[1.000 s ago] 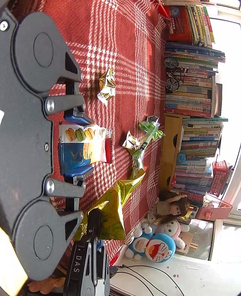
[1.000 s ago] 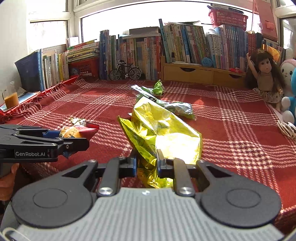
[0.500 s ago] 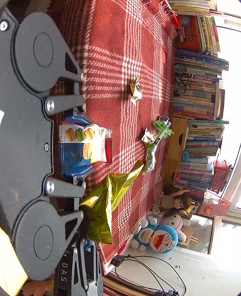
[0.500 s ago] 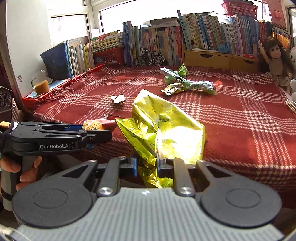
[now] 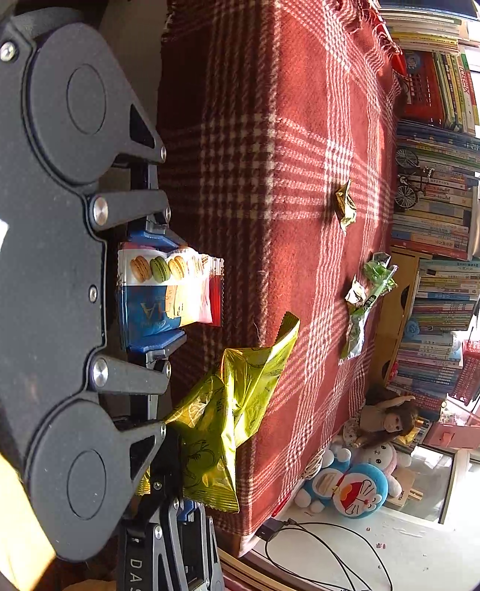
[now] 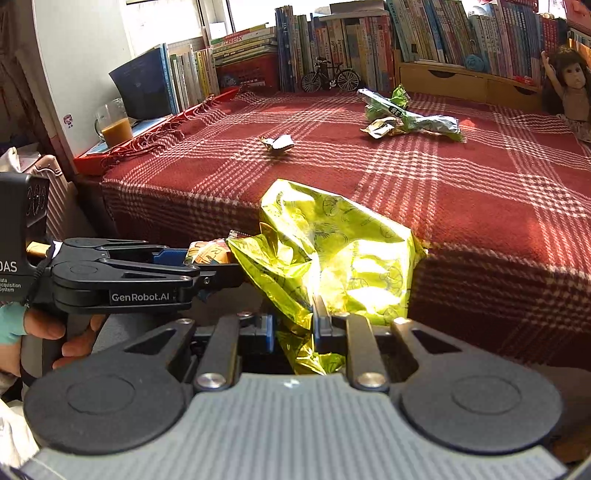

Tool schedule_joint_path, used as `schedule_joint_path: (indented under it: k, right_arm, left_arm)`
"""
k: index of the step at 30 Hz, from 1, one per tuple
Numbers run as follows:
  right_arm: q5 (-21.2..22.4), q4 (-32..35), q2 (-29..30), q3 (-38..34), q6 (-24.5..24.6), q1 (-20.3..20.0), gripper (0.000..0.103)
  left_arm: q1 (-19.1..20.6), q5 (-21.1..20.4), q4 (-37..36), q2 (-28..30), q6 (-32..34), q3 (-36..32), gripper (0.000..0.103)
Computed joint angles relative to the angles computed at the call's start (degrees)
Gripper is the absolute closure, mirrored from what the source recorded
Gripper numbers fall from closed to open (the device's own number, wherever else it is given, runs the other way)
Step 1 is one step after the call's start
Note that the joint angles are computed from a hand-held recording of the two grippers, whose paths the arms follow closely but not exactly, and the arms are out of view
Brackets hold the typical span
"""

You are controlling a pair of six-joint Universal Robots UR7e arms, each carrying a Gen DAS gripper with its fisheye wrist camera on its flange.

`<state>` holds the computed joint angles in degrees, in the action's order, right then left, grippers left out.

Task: Collect trash
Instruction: 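Carry the gold foil bag and macaron packet down to the trash bin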

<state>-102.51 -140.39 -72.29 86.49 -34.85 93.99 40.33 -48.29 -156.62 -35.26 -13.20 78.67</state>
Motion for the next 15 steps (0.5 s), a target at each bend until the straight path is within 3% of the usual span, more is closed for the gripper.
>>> schedule_joint_path:
  k: [9, 15]
  right_arm:
    - [-1.5, 7.0, 1.6, -1.5, 2.2, -0.9, 0.081]
    - [-2.4, 14.5, 4.3, -5.3, 6.6, -2.3, 0.081]
  left_arm:
    - [1.3, 0.0, 9.4, 0.5, -6.9, -1.5, 0.06]
    - [2.7, -1.3, 18.5, 1.8, -12.1, -4.6, 0.06]
